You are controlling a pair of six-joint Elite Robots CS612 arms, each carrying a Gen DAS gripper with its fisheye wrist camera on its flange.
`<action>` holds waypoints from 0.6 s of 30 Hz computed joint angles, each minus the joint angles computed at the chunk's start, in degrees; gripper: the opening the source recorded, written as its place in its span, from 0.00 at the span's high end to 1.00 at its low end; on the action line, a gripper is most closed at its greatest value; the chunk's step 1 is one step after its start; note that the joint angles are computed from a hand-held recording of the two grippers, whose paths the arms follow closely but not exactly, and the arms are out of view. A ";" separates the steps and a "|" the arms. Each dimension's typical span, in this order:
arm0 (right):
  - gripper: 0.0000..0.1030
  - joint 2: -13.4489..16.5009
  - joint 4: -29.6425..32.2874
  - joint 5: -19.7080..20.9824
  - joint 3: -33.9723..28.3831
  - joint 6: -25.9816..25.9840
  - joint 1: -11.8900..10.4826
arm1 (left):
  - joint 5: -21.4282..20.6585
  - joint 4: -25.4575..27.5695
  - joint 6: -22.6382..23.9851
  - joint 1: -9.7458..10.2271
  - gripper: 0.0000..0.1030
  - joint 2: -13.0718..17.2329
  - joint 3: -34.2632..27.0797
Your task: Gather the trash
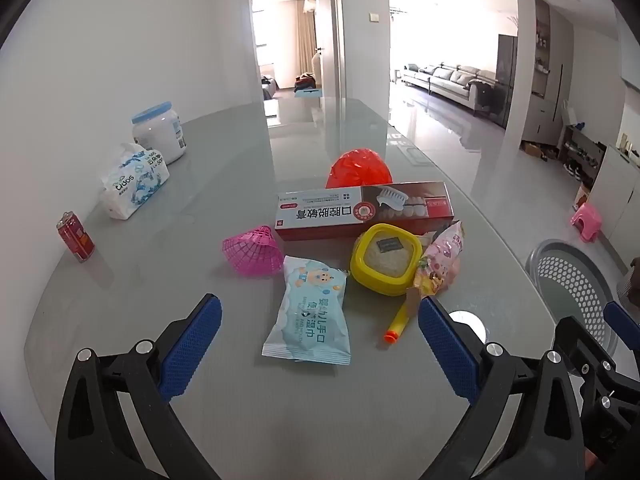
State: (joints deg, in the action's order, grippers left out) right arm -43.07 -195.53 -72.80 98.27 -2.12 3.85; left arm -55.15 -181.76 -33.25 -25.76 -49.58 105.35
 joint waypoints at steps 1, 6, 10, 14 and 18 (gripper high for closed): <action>0.10 -0.01 0.01 0.03 0.02 0.01 -0.01 | -0.01 0.07 0.03 0.01 0.06 0.00 -0.03; 0.10 -0.13 0.17 0.06 0.12 -0.24 -0.09 | 0.37 -0.62 -0.02 -0.04 0.06 0.06 0.11; 0.10 -0.53 -0.28 -0.50 0.39 0.09 0.44 | 0.34 -0.51 -0.12 -0.06 0.06 -0.29 0.34; 0.10 -0.86 -1.41 -0.05 1.16 -0.12 0.05 | 0.34 -0.51 -0.08 -0.06 0.06 -0.69 0.66; 0.10 -1.17 -2.19 -0.14 1.78 -0.31 0.07 | 0.35 -0.62 0.30 0.10 0.06 -0.72 0.42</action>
